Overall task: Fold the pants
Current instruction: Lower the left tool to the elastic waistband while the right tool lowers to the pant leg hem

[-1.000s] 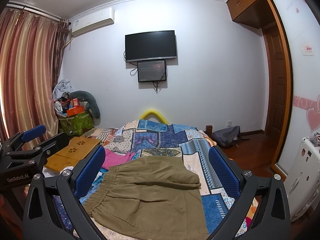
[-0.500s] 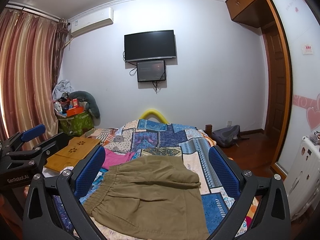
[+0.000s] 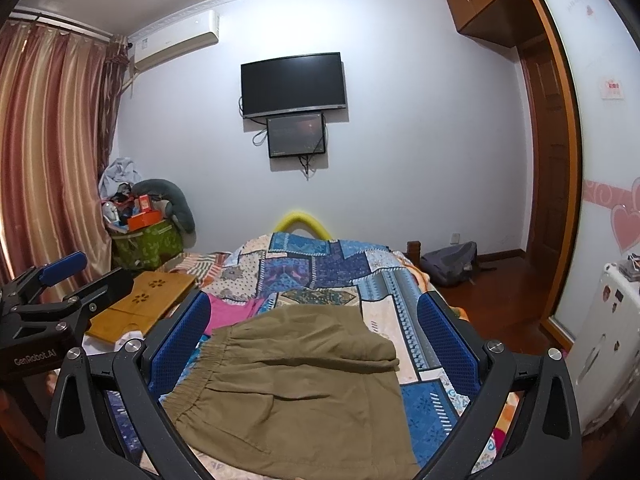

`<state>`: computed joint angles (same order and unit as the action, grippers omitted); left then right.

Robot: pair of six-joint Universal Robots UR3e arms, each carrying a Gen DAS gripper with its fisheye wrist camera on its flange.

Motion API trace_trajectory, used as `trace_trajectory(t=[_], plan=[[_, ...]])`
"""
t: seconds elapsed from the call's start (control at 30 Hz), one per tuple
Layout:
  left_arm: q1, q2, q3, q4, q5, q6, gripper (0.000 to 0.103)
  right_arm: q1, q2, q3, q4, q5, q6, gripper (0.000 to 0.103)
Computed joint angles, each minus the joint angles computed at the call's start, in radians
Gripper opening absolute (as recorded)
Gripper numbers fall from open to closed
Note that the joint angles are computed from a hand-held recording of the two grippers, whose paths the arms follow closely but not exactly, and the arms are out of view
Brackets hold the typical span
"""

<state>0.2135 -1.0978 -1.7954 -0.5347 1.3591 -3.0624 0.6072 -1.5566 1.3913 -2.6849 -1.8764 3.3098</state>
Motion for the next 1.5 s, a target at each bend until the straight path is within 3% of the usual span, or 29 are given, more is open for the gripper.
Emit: trace_trajectory(t=[0.4,0.8,0.97,1.03,1.2,1.3,1.37,1.43,1.5], plan=[[0.068,-0.342,0.102,-0.03,0.057,0.018,0.103,-0.137,0.09,0.052,0.006,-0.008,-0.054,0.103],[0.158,-0.688,0.297,-0.264,0.04,0.049,0.103,-0.305,0.247,0.03,0.221,0.157,-0.176,0.101],[0.145,-0.803,0.408,-0.353,0.052,0.076,0.09,-0.373,0.331,-0.063,0.343,0.267,-0.141,0.101],[0.151,-0.835,0.452,-0.406,0.029,0.086,0.083,-0.386,0.373,-0.103,0.362,0.285,-0.146,0.095],[0.186,-0.89,0.525,-0.514,-0.103,0.122,0.062,-0.425,0.485,-0.24,0.467,0.35,-0.184,0.067],[0.197,-0.894,0.536,-0.541,-0.136,0.136,0.06,-0.443,0.55,-0.312,0.527,0.406,-0.196,0.05],[0.199,-0.884,0.535,-0.553,-0.143,0.148,0.06,-0.457,0.557,-0.288,0.491,0.445,-0.186,0.049],[0.2,-0.867,0.524,-0.554,-0.142,0.157,0.06,-0.458,0.549,-0.271,0.477,0.458,-0.194,0.041],[0.188,-0.841,0.499,-0.522,-0.105,0.158,0.06,-0.459,0.535,-0.242,0.46,0.482,-0.203,0.023]])
